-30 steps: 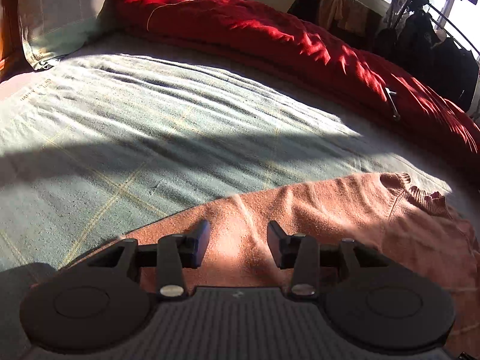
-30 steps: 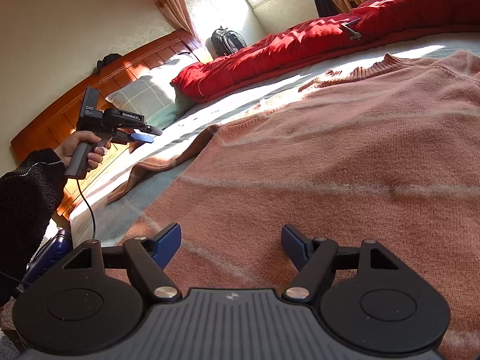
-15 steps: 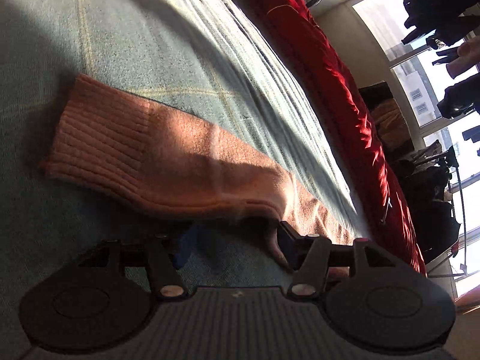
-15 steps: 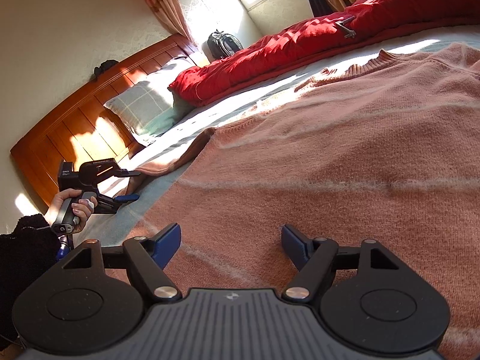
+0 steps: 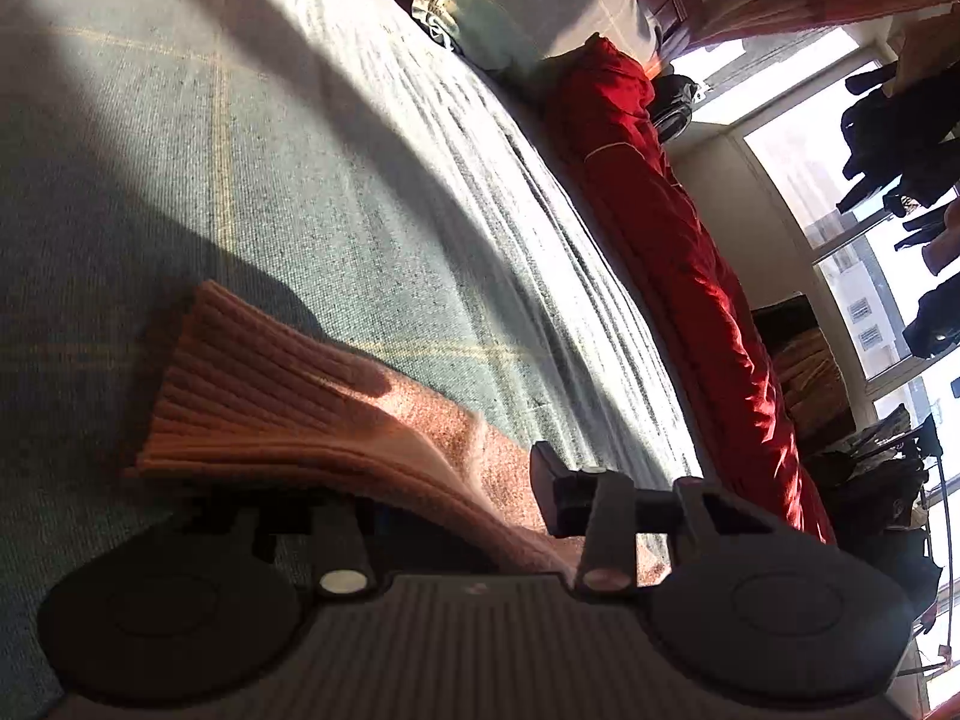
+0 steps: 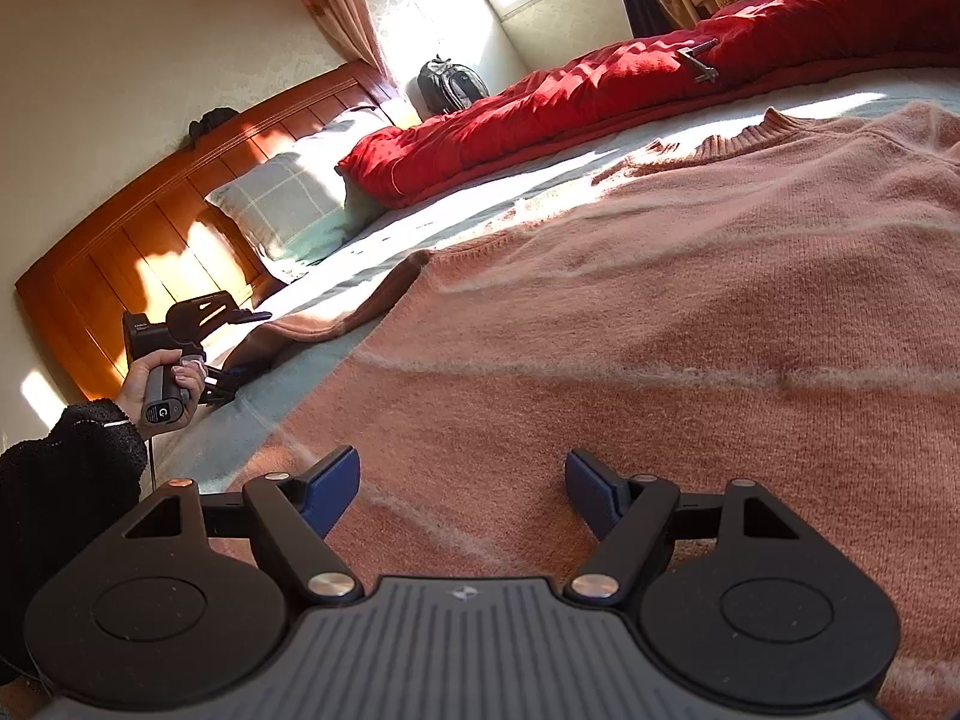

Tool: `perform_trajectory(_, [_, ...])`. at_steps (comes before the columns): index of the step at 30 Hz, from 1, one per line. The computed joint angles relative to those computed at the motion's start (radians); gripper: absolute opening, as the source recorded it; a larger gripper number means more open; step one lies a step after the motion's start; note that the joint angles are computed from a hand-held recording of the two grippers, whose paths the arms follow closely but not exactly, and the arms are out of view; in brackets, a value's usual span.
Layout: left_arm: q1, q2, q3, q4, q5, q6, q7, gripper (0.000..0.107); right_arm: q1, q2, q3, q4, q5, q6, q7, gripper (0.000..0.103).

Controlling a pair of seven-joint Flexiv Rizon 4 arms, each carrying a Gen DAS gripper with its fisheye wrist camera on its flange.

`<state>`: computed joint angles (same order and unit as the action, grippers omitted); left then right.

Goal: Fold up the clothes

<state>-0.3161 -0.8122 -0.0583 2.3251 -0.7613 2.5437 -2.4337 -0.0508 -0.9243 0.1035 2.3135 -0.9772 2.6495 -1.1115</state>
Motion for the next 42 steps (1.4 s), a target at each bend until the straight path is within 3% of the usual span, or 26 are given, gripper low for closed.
perform_trajectory(3, [-0.088,0.022,0.040,-0.044,-0.169,-0.054,0.224,0.007,0.025,0.016,-0.001,0.021,0.046,0.000,-0.053,0.079])
perform_trajectory(10, [-0.120,0.021,0.045,-0.131,-0.322,-0.009,0.601,0.007,0.074,0.049,0.012,0.080,0.119,0.029,-0.230,0.080])
perform_trajectory(15, [-0.054,0.013,-0.013,-0.122,-0.375,-0.049,0.642,0.018,0.091,0.064,0.016,0.108,0.123,0.019,-0.323,0.081])
perform_trajectory(18, [-0.064,0.023,-0.029,-0.147,-0.515,-0.088,0.747,0.023,0.087,0.067,0.025,0.110,0.128,0.003,-0.332,0.081])
perform_trajectory(19, [-0.075,0.024,-0.038,-0.165,-0.584,-0.074,0.794,0.030,0.080,0.067,0.028,0.108,0.121,-0.001,-0.326,0.081])
perform_trajectory(22, [-0.081,0.023,-0.102,-0.250,-0.822,0.035,0.982,0.037,0.064,0.065,0.035,0.106,0.108,0.000,-0.309,0.082])
perform_trajectory(24, [-0.074,0.025,-0.141,-0.285,-0.875,0.107,1.096,0.040,0.053,0.064,0.039,0.104,0.096,0.006,-0.295,0.082])
perform_trajectory(27, [-0.064,0.068,-0.173,-0.256,-0.741,0.054,1.131,0.046,0.041,0.061,0.040,0.100,0.072,0.018,-0.272,0.082])
perform_trajectory(31, [-0.052,0.103,-0.187,-0.269,-0.430,-0.185,1.117,0.050,0.037,0.059,0.035,0.098,0.040,0.025,-0.247,0.082])
perform_trajectory(34, [-0.017,0.061,-0.227,-0.345,-0.166,-0.321,1.062,0.052,0.048,0.063,0.030,0.106,0.048,0.028,-0.263,0.082])
perform_trajectory(37, [-0.002,-0.018,-0.262,-0.463,0.003,-0.392,1.032,0.053,0.051,0.067,0.026,0.110,0.047,0.022,-0.272,0.082])
perform_trajectory(39, [-0.039,-0.058,-0.233,-0.534,0.019,-0.447,1.043,0.054,0.046,0.067,0.024,0.107,0.037,0.017,-0.267,0.082])
perform_trajectory(42, [-0.155,-0.097,-0.111,-0.608,-0.082,-0.541,1.059,0.054,0.039,0.068,0.024,0.106,0.034,0.012,-0.256,0.082])
